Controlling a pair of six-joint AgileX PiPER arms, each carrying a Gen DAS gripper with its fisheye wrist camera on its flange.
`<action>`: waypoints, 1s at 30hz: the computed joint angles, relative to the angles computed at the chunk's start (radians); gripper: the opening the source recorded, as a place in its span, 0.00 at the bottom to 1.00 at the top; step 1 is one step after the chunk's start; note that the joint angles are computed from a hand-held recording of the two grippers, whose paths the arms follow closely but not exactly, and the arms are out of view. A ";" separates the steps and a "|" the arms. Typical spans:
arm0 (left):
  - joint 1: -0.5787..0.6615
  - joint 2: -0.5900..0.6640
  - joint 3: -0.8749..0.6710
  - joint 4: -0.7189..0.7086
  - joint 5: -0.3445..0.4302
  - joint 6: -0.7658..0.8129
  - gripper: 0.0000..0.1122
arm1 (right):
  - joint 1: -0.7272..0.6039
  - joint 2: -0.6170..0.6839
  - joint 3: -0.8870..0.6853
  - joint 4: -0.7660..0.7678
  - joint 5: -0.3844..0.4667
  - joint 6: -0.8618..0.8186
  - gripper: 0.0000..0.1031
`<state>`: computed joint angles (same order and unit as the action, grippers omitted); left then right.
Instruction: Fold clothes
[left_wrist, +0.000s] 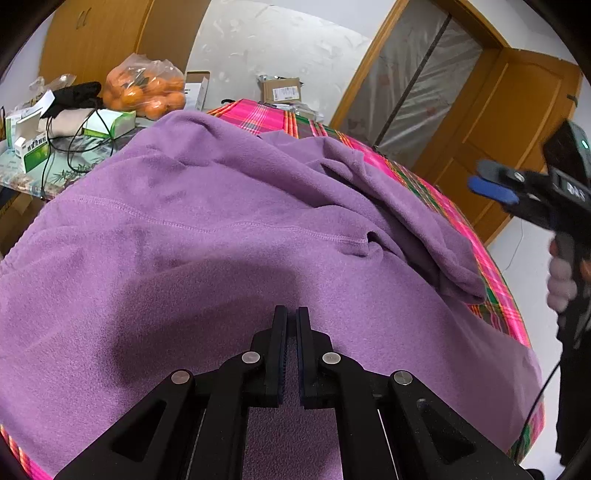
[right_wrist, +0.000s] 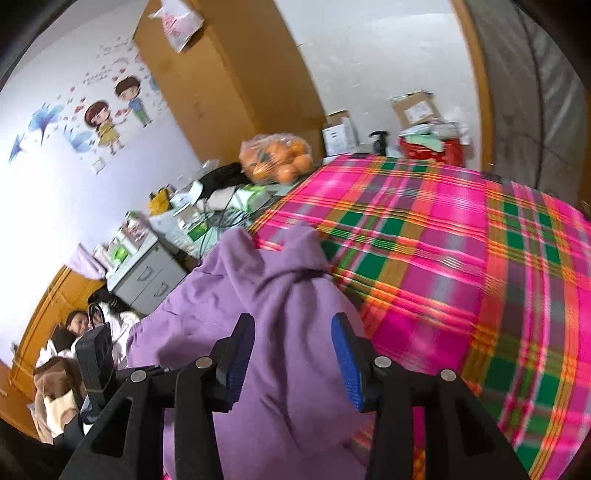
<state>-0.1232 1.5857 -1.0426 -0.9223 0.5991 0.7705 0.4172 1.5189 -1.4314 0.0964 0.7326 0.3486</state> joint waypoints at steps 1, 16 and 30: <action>0.000 -0.001 0.002 -0.003 0.000 0.002 0.04 | -0.016 0.066 -0.065 0.065 0.023 -0.060 0.43; 0.019 0.014 -0.003 -0.046 0.023 0.035 0.04 | -0.193 0.554 -0.480 0.456 0.146 0.019 0.39; 0.027 0.021 -0.005 -0.061 0.030 0.050 0.04 | -0.279 0.087 -0.061 0.144 -0.118 0.155 0.06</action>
